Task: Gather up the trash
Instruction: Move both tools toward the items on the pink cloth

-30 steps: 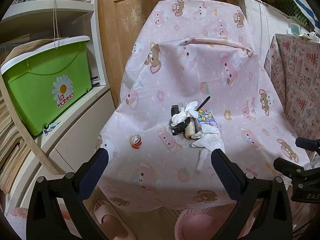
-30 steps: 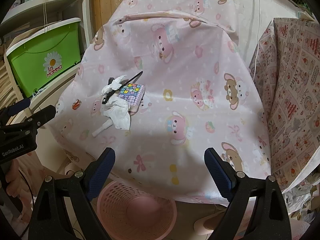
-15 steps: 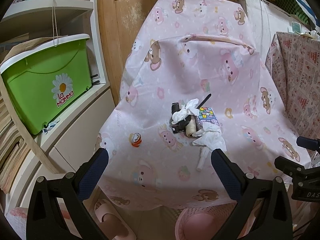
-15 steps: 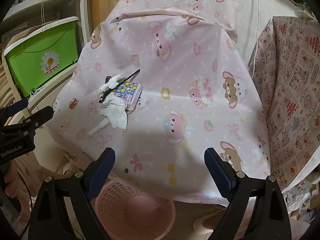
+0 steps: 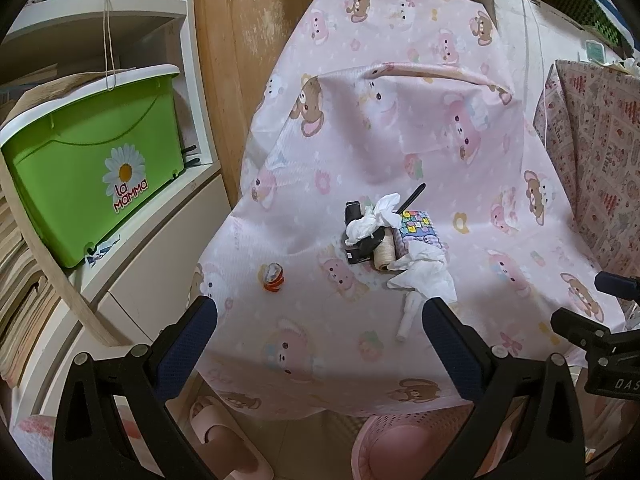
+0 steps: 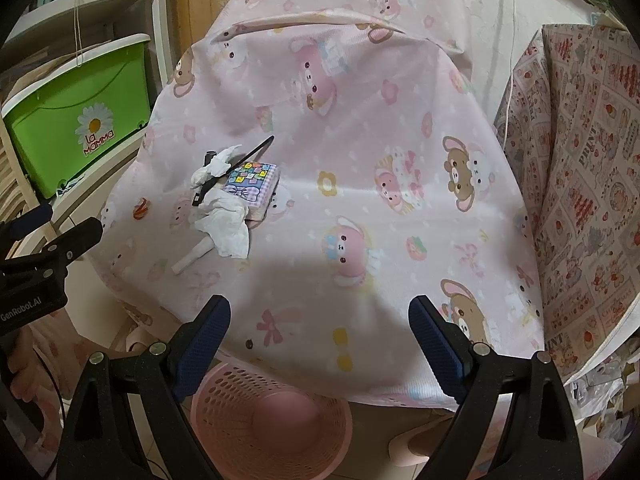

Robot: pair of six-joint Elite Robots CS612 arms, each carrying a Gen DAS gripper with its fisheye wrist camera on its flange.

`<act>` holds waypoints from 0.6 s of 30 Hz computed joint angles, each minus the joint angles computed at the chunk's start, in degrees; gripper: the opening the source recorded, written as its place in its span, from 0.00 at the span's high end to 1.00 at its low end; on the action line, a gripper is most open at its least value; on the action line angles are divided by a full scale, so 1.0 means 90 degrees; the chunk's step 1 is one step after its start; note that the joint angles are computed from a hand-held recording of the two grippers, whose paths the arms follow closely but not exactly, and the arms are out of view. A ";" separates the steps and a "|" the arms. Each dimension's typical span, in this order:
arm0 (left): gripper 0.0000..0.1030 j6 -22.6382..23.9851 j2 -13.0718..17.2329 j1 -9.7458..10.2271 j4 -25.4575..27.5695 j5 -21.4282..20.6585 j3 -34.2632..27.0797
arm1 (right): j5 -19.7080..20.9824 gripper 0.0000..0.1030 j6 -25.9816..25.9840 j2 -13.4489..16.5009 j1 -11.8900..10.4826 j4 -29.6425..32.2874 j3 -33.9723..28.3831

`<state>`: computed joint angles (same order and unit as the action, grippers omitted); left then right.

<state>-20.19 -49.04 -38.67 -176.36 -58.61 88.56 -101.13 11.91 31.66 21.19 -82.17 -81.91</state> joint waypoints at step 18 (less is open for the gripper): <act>0.01 -0.0152 0.0074 0.0046 0.0263 0.0097 -0.0112 | -0.0005 0.11 0.0150 0.0004 -0.0025 -0.0015 0.0033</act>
